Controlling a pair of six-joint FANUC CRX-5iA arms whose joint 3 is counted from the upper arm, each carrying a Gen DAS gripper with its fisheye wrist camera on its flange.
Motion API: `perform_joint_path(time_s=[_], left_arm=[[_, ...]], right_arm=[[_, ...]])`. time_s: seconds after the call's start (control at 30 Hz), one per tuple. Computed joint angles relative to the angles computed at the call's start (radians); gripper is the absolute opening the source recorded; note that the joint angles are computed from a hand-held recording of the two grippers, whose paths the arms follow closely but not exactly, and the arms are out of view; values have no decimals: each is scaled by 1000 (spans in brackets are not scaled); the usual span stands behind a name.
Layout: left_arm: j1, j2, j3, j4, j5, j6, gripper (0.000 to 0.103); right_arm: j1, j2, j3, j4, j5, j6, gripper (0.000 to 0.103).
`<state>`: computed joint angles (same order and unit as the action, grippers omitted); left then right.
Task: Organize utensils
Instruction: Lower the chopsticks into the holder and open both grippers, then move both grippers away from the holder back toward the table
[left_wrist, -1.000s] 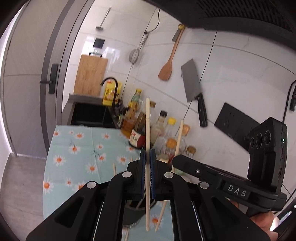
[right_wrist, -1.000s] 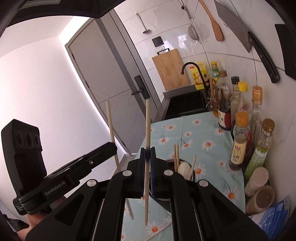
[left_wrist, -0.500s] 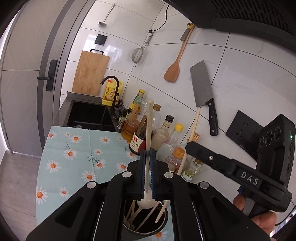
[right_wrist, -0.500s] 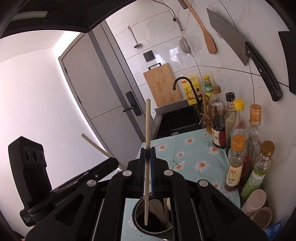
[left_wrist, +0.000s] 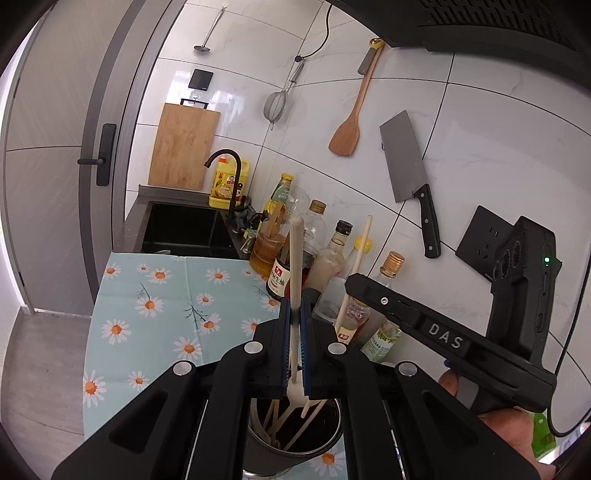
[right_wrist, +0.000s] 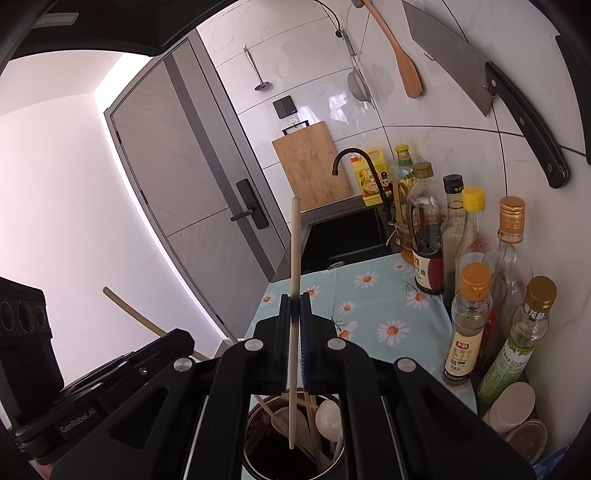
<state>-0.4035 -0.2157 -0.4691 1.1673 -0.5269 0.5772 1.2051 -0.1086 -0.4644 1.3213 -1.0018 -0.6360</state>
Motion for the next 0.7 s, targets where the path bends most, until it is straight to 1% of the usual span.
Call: perform_joint_path(time_s=[0.13, 0.23, 0.27, 0.33, 0.47, 0.53, 0.57, 0.7], left_arm=[[8, -1, -4, -30, -29, 21, 4], [22, 13, 13, -124, -66, 96, 5], [27, 17, 19, -149, -77, 116, 8], [31, 23, 24, -182, -88, 145, 8], [37, 23, 24, -199, -96, 164, 8], [41, 22, 27, -210, -102, 177, 19], [40, 20, 26, -210, -100, 180, 27], [40, 9, 24, -222, -90, 187, 28]], right_arm=[[3, 13, 7, -18, -2, 26, 6], [4, 22, 9, -30, -4, 32, 13], [3, 21, 7, -31, 0, 28, 15], [2, 17, 2, -36, 5, 23, 15], [7, 9, -4, -33, -2, 16, 19], [12, 6, -5, -31, -8, 11, 20], [16, 4, -6, -31, -13, 9, 20], [32, 0, -6, -35, -27, 2, 21]])
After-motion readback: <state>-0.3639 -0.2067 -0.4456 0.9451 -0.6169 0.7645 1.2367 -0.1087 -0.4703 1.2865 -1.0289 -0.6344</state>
